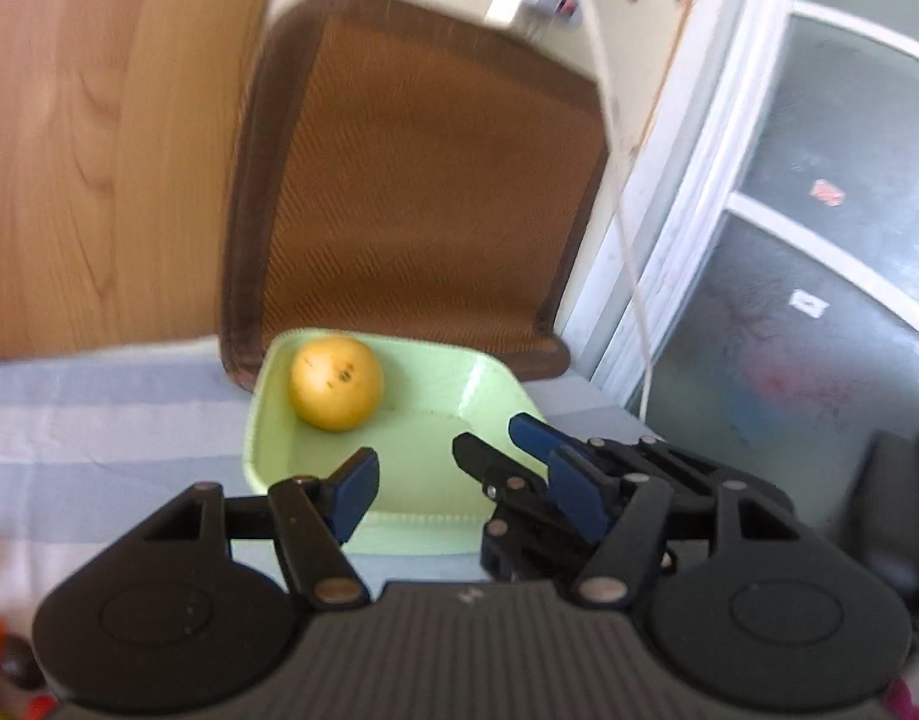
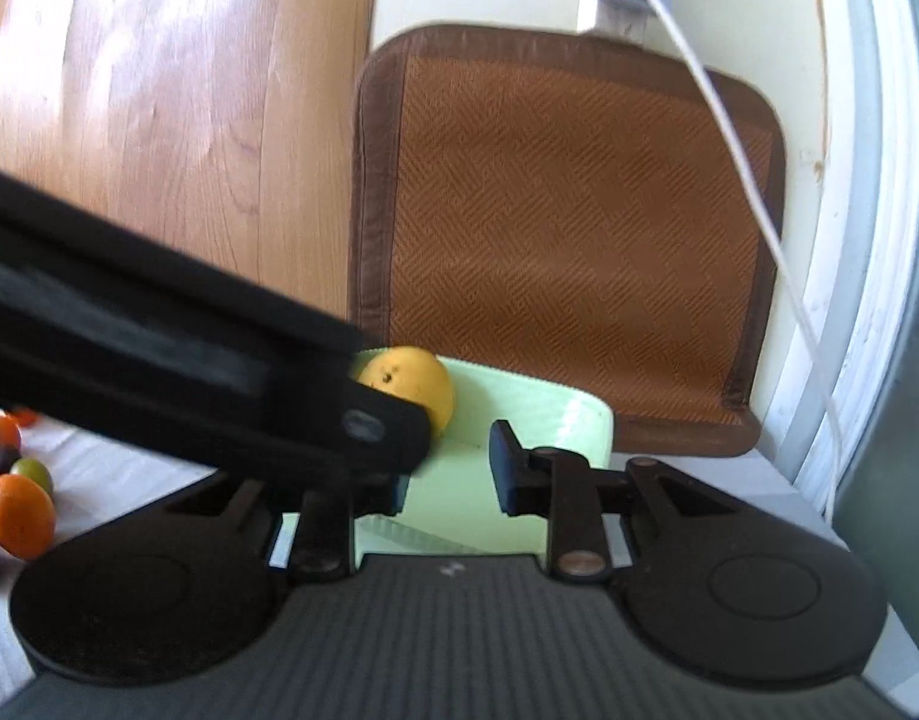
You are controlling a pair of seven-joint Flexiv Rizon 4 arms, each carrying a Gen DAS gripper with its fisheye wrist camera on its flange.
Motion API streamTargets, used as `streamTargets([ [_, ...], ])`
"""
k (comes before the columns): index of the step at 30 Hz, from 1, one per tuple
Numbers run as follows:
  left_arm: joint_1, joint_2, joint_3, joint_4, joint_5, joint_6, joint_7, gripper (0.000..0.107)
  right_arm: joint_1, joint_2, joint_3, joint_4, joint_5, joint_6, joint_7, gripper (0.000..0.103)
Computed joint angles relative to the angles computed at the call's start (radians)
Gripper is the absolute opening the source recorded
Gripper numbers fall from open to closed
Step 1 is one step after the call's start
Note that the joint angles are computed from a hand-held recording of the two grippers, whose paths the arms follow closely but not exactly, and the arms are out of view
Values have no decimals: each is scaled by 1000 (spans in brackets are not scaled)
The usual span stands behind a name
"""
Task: Organize fruits
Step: 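Carry the grapefruit into the pale green dish and open the left gripper, then move the left gripper back toward the fruit cluster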
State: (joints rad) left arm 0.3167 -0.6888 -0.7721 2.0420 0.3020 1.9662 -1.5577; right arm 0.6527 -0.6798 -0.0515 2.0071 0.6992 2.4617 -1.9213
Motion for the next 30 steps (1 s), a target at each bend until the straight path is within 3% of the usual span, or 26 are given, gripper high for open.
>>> streamTargets([
  [5, 39, 157, 88, 190, 109, 193, -36, 73, 10, 7, 42, 31, 21, 109, 25, 32],
  [10, 62, 242, 196, 327, 197, 288, -91, 74, 42, 35, 93, 79, 68, 138, 22, 32],
  [18, -86, 241, 500, 450, 213, 461, -59, 74, 94, 83, 174, 138, 123, 102, 100, 33],
  [20, -114, 228, 553, 467, 203, 478, -63, 74, 112, 83, 189, 148, 129, 104, 129, 39],
  [21, -117, 223, 569, 473, 202, 479, -70, 74, 122, 79, 195, 150, 134, 113, 144, 48],
  [22, -121, 219, 581, 478, 197, 480, -77, 74, 131, 71, 202, 153, 135, 124, 162, 49],
  [26, -85, 210, 586, 476, 226, 497, -131, 74, 147, 86, 196, 154, 131, 60, 184, 49],
  [30, -50, 215, 567, 463, 256, 454, -187, 72, 148, 93, 184, 159, 128, 29, 225, 49],
])
